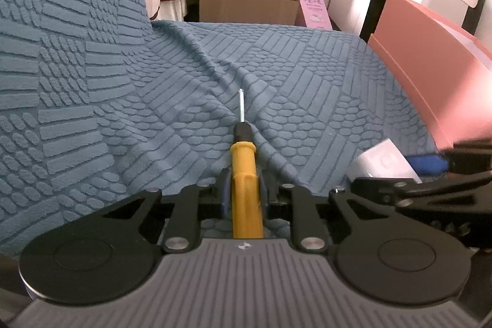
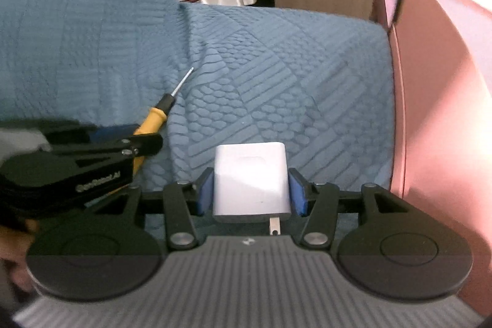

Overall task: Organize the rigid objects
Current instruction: 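Carry white charger with right gripper while left gripper carries screwdriver into pink box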

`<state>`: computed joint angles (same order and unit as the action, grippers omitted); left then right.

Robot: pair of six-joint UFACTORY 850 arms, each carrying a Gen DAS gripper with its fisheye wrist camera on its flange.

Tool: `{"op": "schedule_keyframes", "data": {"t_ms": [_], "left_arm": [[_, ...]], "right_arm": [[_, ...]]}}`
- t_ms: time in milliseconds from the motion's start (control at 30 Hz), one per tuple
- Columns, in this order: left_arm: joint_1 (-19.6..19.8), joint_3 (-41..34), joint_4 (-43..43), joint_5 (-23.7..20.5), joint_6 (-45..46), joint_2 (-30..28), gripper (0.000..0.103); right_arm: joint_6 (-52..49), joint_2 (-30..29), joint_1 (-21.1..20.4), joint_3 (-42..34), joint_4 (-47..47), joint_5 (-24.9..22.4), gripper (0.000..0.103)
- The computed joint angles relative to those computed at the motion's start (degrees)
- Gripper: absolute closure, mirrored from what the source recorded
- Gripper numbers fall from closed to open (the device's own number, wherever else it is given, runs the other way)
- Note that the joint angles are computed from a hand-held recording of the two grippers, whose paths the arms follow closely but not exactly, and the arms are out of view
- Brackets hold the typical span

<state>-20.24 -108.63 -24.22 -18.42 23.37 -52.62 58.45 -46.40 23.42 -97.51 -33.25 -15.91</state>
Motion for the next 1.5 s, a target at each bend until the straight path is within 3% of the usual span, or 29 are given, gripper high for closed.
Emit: {"op": "schedule_keyframes", "data": {"t_ms": [300,467,767,867,1333,1500], "left_arm": [[0.9,2.1,-7.5,-3.0,-0.5,2.3,0.081],[1.1,2.8,-10.4,-4.0,-1.1,3.7,0.081],[0.5,0.7,-7.7,-7.7,-6.5,4.4,0.081],[-0.1,-0.8,-6.1,-9.1,-8.3,4.4,0.081],[-2.6,-9.8,-1.9,-13.4,-13.3,5.1,0.081],[-3.9,-17.1,-2.4,-16.5,-13.0,3.1,0.081]], "right_arm": [[-10.0,2.1,-0.5,1.5,14.1,0.5,0.050],[-15.1,2.6,-0.8,0.3,18.3,-1.8,0.050],[-16.6,5.7,-1.8,0.8,19.2,-3.8,0.050],[-19.7,6.8,-2.4,1.0,23.6,-4.1,0.050],[-12.4,14.7,-4.5,5.4,14.9,-3.9,0.050],[-8.8,17.4,-5.4,6.5,10.3,-2.9,0.050]]}}
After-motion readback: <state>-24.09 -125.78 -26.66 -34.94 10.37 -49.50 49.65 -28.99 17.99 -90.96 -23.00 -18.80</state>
